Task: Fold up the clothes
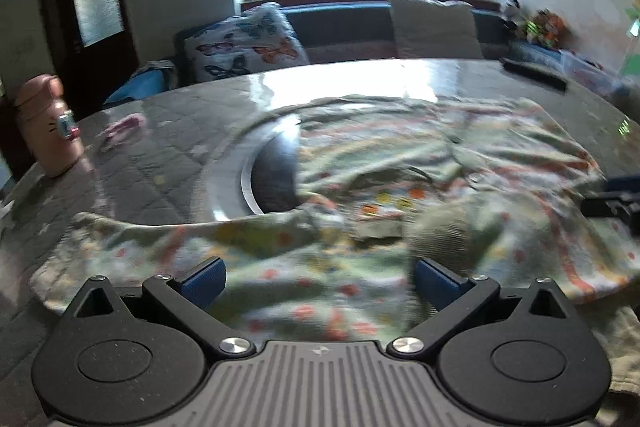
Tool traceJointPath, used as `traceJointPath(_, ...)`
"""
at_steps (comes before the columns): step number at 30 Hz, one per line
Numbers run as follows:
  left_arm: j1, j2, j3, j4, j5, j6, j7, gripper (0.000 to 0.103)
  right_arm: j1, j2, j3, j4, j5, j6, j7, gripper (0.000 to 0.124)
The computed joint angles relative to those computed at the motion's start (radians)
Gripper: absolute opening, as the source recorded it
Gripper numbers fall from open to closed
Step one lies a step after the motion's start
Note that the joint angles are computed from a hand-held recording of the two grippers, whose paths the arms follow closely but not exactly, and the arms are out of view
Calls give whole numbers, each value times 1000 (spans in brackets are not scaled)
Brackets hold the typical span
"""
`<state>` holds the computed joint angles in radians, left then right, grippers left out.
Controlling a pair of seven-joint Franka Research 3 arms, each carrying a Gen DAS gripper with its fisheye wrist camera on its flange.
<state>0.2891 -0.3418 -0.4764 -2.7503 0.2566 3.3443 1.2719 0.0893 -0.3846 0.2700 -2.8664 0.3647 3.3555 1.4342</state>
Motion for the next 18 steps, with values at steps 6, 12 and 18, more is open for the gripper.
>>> traceJointPath(6, 229, -61, -135, -7, -70, -18, -69, 86, -29, 31, 58, -5, 8, 45, -23, 79)
traceJointPath(12, 492, -97, -269, 23, -63, -96, -196, 55, 20, 51, 23, 3, 36, 57, -49, 98)
traceJointPath(18, 767, -142, -461, 71, 8, -139, -329, 47, 5, 68, 61, 10, 101, 71, -76, 103)
